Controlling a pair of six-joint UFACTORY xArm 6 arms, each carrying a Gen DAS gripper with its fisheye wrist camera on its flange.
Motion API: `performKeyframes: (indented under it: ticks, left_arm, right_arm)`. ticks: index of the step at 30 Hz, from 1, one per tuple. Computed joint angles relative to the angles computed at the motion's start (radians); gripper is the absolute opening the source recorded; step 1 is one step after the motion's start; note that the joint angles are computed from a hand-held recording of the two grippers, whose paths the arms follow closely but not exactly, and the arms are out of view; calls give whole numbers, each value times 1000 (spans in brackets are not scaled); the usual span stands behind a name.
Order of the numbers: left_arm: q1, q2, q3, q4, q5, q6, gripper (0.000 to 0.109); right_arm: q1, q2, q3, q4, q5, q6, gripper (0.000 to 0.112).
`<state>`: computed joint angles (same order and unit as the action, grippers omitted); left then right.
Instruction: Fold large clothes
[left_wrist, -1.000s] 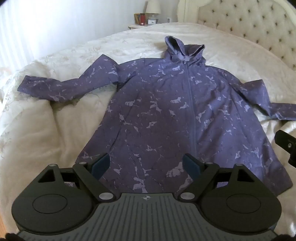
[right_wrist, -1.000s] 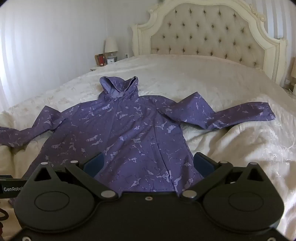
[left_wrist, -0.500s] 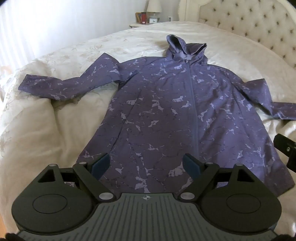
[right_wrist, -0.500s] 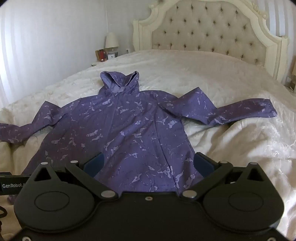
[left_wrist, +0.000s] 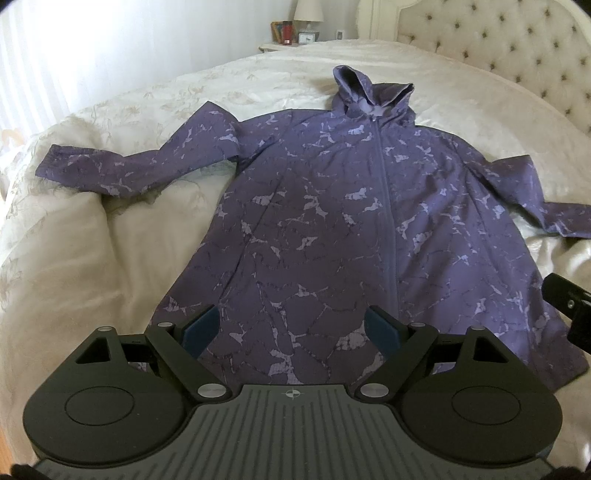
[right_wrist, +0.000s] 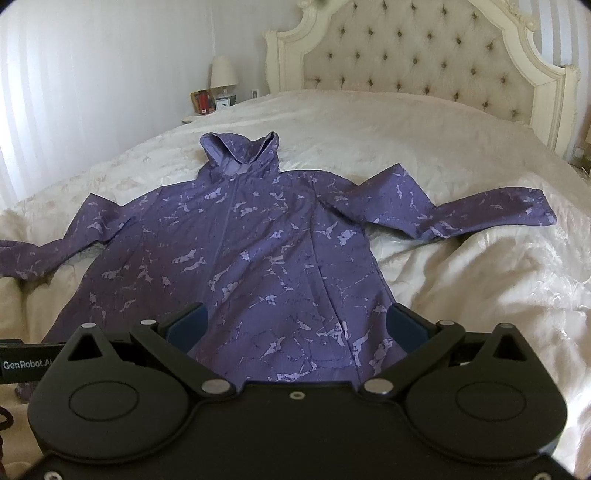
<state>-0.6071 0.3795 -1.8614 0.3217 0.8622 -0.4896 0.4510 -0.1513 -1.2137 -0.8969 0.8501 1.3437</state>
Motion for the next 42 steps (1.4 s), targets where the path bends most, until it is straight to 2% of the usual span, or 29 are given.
performKeyframes:
  ticks: [42]
  left_arm:
    - [1,31,-35,-19,29,-1,86]
  right_arm:
    - [-13,10,7,18,-50,9,102]
